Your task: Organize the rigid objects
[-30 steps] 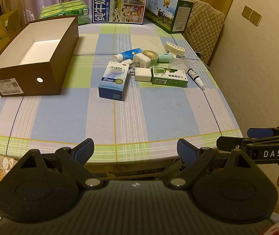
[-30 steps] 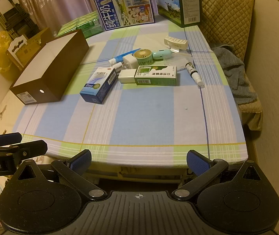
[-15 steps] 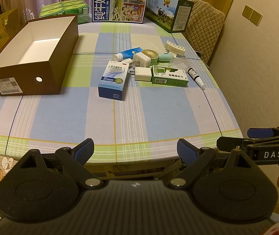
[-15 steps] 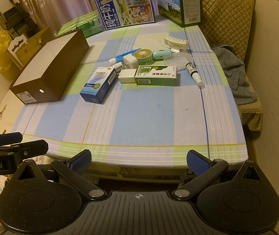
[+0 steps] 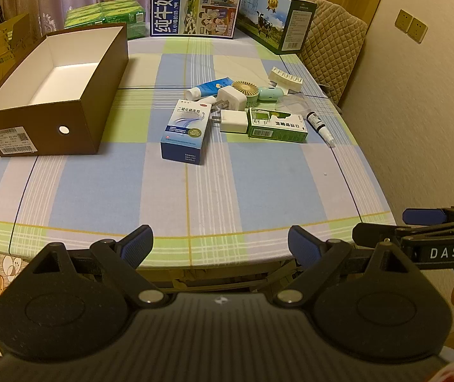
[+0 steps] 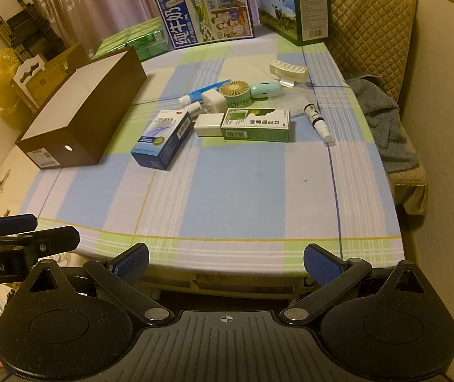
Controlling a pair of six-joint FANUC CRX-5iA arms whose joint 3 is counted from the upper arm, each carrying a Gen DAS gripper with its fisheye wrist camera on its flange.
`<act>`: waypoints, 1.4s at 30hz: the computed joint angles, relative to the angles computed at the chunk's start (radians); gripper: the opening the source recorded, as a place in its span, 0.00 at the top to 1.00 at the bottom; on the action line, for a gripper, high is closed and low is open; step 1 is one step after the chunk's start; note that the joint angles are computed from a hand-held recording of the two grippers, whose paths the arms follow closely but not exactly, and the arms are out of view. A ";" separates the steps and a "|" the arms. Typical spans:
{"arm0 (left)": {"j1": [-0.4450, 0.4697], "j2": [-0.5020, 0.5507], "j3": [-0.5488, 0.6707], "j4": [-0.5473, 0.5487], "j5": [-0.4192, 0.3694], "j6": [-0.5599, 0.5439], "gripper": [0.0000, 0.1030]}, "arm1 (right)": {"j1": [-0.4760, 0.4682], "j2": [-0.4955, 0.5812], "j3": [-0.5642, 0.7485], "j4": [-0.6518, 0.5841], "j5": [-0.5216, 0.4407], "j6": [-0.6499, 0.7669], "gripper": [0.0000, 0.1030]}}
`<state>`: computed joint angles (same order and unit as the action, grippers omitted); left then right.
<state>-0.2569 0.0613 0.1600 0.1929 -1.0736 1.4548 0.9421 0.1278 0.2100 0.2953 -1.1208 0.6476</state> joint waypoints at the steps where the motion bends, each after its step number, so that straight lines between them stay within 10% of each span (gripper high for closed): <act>1: 0.000 0.000 0.000 0.000 0.000 0.000 0.13 | 0.000 -0.001 -0.002 0.000 0.001 0.000 0.02; 42: -0.012 0.024 0.031 -0.037 -0.004 0.066 0.13 | -0.042 0.000 0.002 -0.038 0.018 0.061 0.02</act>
<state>-0.2689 0.0850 0.1914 0.1558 -1.0773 1.5212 0.9001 0.1282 0.2118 0.2577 -1.1026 0.7087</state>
